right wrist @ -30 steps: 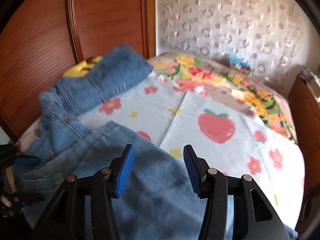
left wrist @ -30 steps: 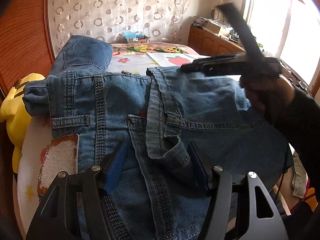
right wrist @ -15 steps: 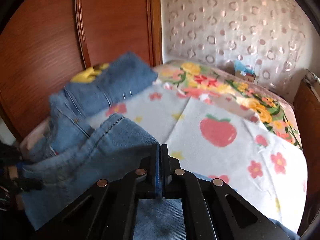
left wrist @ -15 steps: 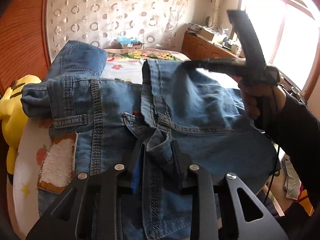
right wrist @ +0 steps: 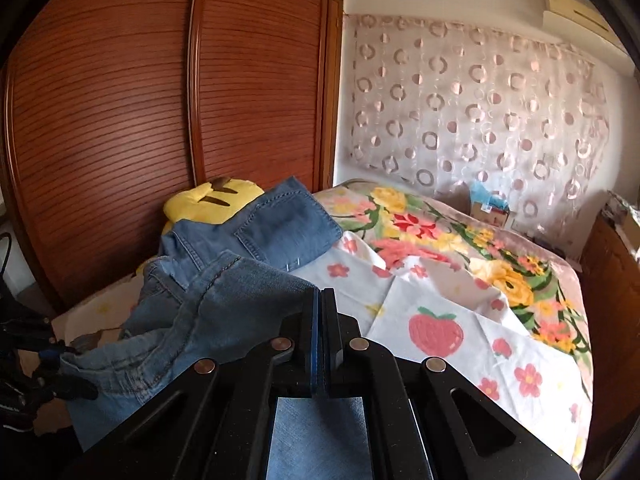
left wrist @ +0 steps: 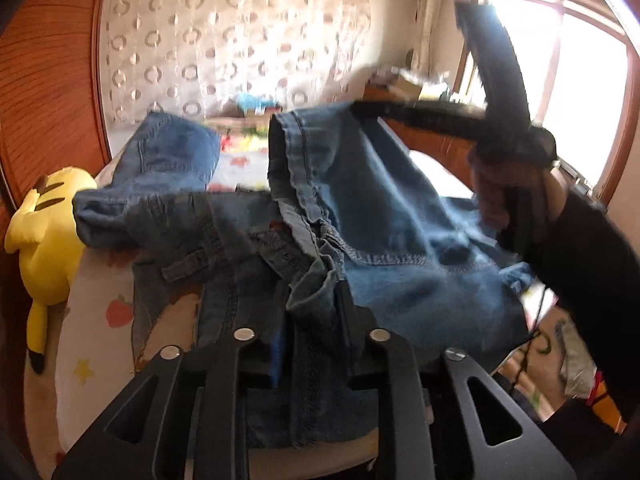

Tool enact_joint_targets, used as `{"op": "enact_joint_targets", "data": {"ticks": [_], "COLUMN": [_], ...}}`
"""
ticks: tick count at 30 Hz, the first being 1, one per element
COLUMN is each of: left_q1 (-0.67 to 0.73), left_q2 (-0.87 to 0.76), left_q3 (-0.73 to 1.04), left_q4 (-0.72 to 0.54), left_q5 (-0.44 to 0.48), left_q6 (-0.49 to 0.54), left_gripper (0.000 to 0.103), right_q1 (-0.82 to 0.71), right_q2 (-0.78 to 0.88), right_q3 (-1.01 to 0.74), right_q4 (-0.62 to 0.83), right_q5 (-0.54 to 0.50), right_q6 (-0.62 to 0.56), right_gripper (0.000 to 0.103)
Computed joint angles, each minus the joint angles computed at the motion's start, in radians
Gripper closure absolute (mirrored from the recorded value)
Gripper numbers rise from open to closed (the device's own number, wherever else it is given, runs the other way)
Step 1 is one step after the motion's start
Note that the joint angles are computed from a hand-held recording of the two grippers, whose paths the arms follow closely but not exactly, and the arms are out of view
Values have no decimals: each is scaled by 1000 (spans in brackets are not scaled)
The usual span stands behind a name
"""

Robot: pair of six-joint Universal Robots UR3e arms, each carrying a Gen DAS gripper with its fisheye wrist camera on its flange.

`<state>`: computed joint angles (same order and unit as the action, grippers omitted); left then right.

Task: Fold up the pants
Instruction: 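Lift the held jeans with both grippers and fold them over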

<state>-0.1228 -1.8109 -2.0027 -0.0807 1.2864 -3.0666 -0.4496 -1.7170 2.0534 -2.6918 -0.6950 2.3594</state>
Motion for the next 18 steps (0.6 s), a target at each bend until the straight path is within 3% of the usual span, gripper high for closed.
{"op": "enact_joint_targets", "data": {"ticks": [5,9,13,18], "left_q1": [-4,-8,-28,-51], "left_q2": [-26,-17,-22,-66], "left_q3": [22,26,22,86], "left_q4": [-28,-36,0,-50], "left_q5": [17,7,15,78], "left_q6": [-2,6,20,14], "left_gripper": [78,71,71,75], "right_q1": [4,6,-33,-48], "right_q2": [43,94,67,68], "right_q3": [-11,-91,-93,-88], "right_q4": [-2,24,86,82], "right_q5": [-31,-58,-31,-26], "right_q6": [-41,-19,-34,-26], "right_gripper": [102,102,102,102]}}
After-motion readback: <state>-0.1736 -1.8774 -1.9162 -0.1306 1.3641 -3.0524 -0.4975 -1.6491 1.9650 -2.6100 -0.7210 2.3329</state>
